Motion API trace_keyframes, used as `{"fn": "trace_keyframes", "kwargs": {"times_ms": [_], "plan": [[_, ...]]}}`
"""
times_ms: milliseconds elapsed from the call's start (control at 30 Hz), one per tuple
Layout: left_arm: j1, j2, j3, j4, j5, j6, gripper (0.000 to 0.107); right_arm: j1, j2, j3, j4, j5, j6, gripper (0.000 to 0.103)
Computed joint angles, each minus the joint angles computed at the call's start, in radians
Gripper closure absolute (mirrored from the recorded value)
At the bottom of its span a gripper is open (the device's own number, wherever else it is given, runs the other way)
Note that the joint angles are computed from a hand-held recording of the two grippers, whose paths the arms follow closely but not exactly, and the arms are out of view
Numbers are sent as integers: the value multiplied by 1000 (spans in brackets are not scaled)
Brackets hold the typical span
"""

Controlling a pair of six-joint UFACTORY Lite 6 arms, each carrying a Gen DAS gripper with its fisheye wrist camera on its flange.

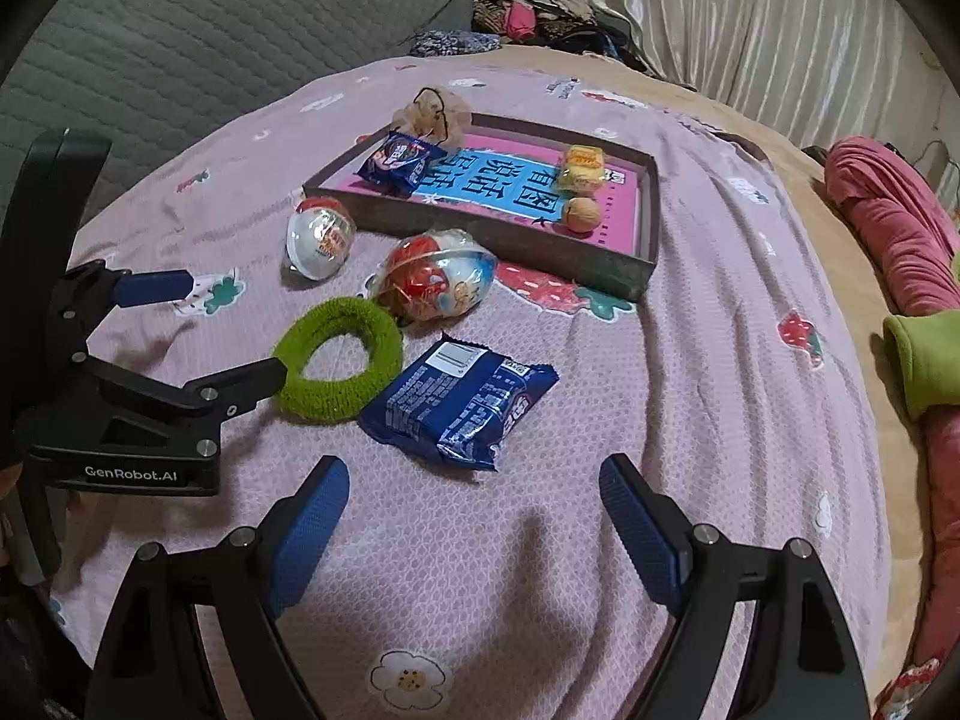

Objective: Organize objects
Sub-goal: 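Withdraw both open tools from the tray toward the green ring and blue packet, then close left tool on green fuzzy ring while right tool closes on blue biscuit packet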

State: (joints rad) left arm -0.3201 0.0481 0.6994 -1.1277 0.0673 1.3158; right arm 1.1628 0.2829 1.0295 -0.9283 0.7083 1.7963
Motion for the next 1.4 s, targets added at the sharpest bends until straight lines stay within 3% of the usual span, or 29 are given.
{"fn": "trace_keyframes", "kwargs": {"times_ms": [100, 367, 600, 933, 1033, 1233, 1300, 1400], "plan": [[7, 19, 11, -104, 15, 99, 5, -17, 15, 1, -25, -33, -24, 16], [10, 68, 49, -125, 40, 122, 5, -95, 27, -37, -97, -170, -178, 9], [3, 140, 106, -75, 50, 58, 5, -144, 62, -22, -151, -221, -270, 8], [-21, 247, 195, 109, 53, -137, 5, -268, 71, -76, -374, -409, -181, 8], [-18, 275, 220, 117, 73, -148, 6, -287, 95, -58, -374, -458, -228, 14], [-11, 308, 252, 97, 120, -123, 18, -300, 90, -71, -468, -490, -153, 19], [-10, 311, 258, 87, 135, -111, 32, -301, 89, -76, -493, -492, -134, 21], [-15, 321, 275, 122, 151, -144, 41, -314, 87, -80, -486, -518, -154, 23]]}}
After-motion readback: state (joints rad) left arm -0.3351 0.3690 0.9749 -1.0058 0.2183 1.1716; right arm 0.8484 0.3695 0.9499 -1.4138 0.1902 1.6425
